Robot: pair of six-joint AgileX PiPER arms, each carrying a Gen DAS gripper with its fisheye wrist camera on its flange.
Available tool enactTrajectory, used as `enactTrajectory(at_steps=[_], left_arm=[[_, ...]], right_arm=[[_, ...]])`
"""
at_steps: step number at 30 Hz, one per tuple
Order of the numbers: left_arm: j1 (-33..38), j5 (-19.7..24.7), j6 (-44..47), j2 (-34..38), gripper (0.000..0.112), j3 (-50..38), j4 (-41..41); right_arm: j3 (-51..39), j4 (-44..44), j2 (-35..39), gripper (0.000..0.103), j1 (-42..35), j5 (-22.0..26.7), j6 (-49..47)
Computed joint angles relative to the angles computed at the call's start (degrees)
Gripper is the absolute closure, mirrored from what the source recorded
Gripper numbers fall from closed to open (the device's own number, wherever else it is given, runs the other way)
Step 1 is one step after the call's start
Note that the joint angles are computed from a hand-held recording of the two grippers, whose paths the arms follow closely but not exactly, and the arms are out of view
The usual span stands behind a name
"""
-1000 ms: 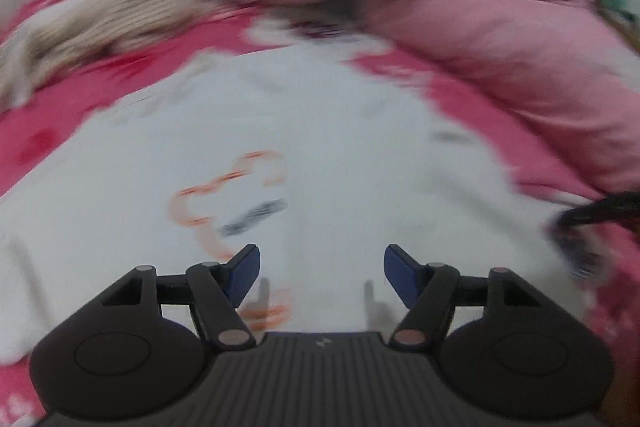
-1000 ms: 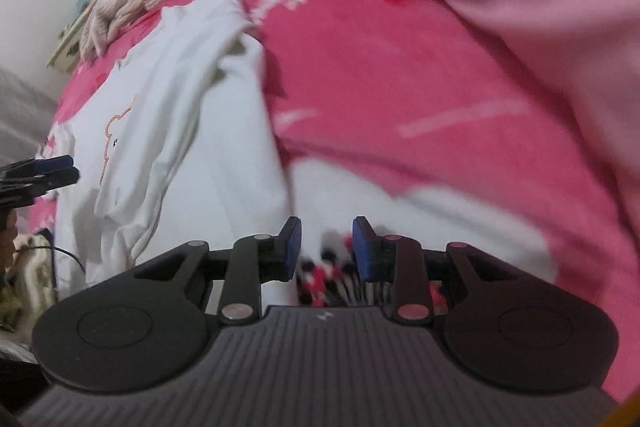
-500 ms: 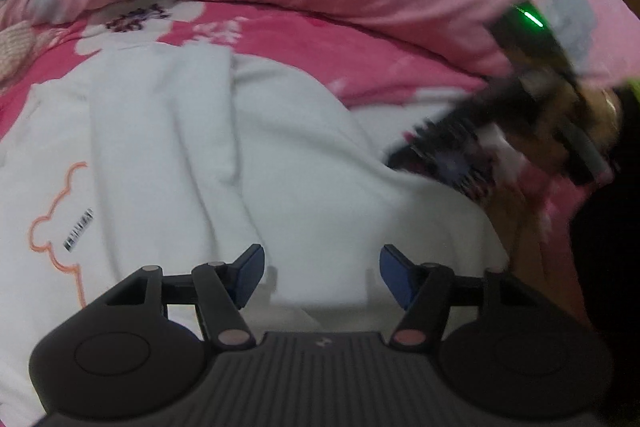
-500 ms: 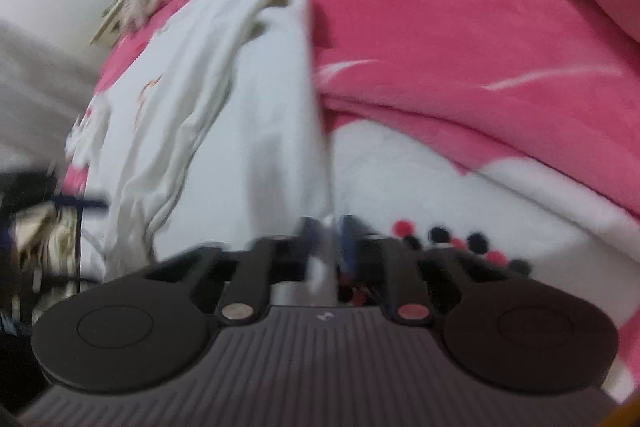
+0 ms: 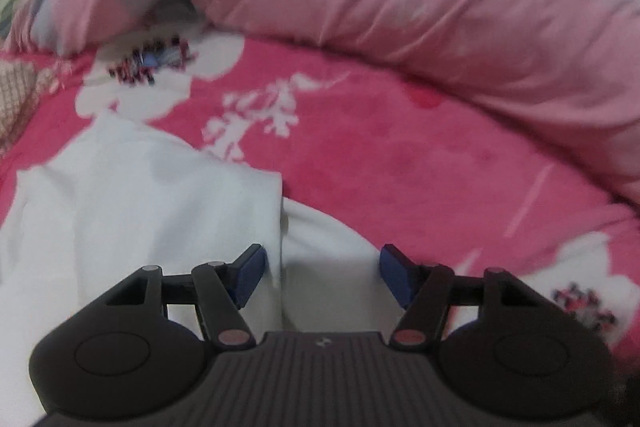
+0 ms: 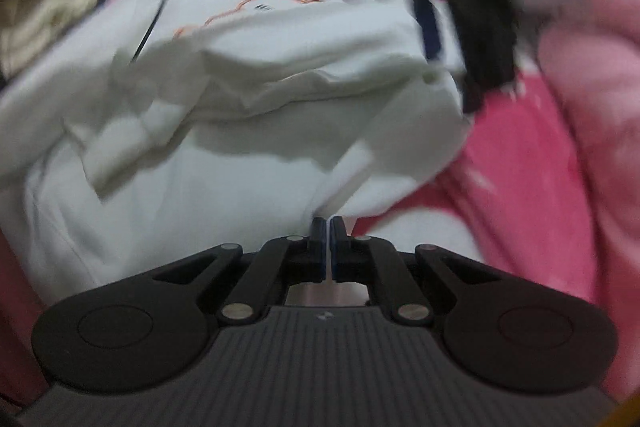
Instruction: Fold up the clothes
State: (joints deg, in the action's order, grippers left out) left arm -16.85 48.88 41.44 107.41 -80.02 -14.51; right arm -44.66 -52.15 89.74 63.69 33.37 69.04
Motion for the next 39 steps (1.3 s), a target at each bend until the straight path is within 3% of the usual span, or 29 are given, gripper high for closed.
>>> enactTrajectory(at_steps=[3, 5, 7, 12, 15, 17, 18, 21, 24, 26, 29, 31, 34, 39], left_arm=[[-0.76, -1.7, -6.09, 0.74, 0.061, 0.2, 2.47], [0.45, -1.87, -8.58, 0.72, 0.086, 0.01, 1.67], [3.01, 1.03, -9.55, 2.01, 0.099, -2.79, -1.49], [13.22, 11.37, -6.43, 6.02, 0.103, -9.57, -15.65], [17.91, 12.65, -0.99, 5.55, 0.103, -8.35, -20.94], [20.29, 13.25, 2.13, 5.36, 0.103, -7.42, -23.11], [21.36, 13.62, 3.56, 5.41, 0.103, -7.11, -24.18], [23.75, 15.1, 6.83, 6.26, 0.103, -7.18, -27.33], [25.05, 15.24, 9.18, 6.93, 0.103, -6.91, -29.16], [25.57, 14.68, 10.71, 6.95, 0.103, -6.22, -29.75], [26.13, 13.8, 11.79, 6.86, 0.103, -5.35, -29.98], [26.52, 13.88, 12.03, 6.91, 0.103, -5.31, -30.21], [26.98, 13.58, 13.74, 6.56, 0.103, -4.65, -30.6], [27.16, 12.7, 13.93, 6.16, 0.103, -3.9, -30.29]], right_arm=[[-1.7, -5.19, 2.77, 0.102, 3.71, 3.68, -0.38], [-1.59, -7.33, 3.06, 0.102, 5.17, 4.41, 0.44], [-0.41, -8.91, 2.07, 0.102, 5.75, 4.14, 2.69], [5.06, -10.25, -6.29, 0.1, 3.47, -2.38, 12.18], [10.88, -10.02, -14.84, 0.099, -0.12, -9.11, 20.37], [13.88, -8.05, -18.23, 0.095, -3.15, -10.86, 23.96], [15.57, -6.95, -19.59, 0.093, -6.32, -13.48, 25.24], [20.63, -5.36, -19.81, 0.081, -22.11, -29.84, 28.78], [22.27, -1.76, -13.11, 0.071, -34.5, -47.03, 24.15], [21.46, 2.08, -7.13, 0.061, -37.02, -53.45, 19.47], [20.53, 3.73, -3.12, 0.064, -37.01, -58.75, 18.81], [19.56, 2.18, -4.63, 0.079, -34.17, -59.05, 15.84], [17.83, 0.75, -9.1, 0.079, -26.01, -52.65, 9.24], [18.23, -9.12, -10.93, 0.079, -25.43, -51.17, 17.74]])
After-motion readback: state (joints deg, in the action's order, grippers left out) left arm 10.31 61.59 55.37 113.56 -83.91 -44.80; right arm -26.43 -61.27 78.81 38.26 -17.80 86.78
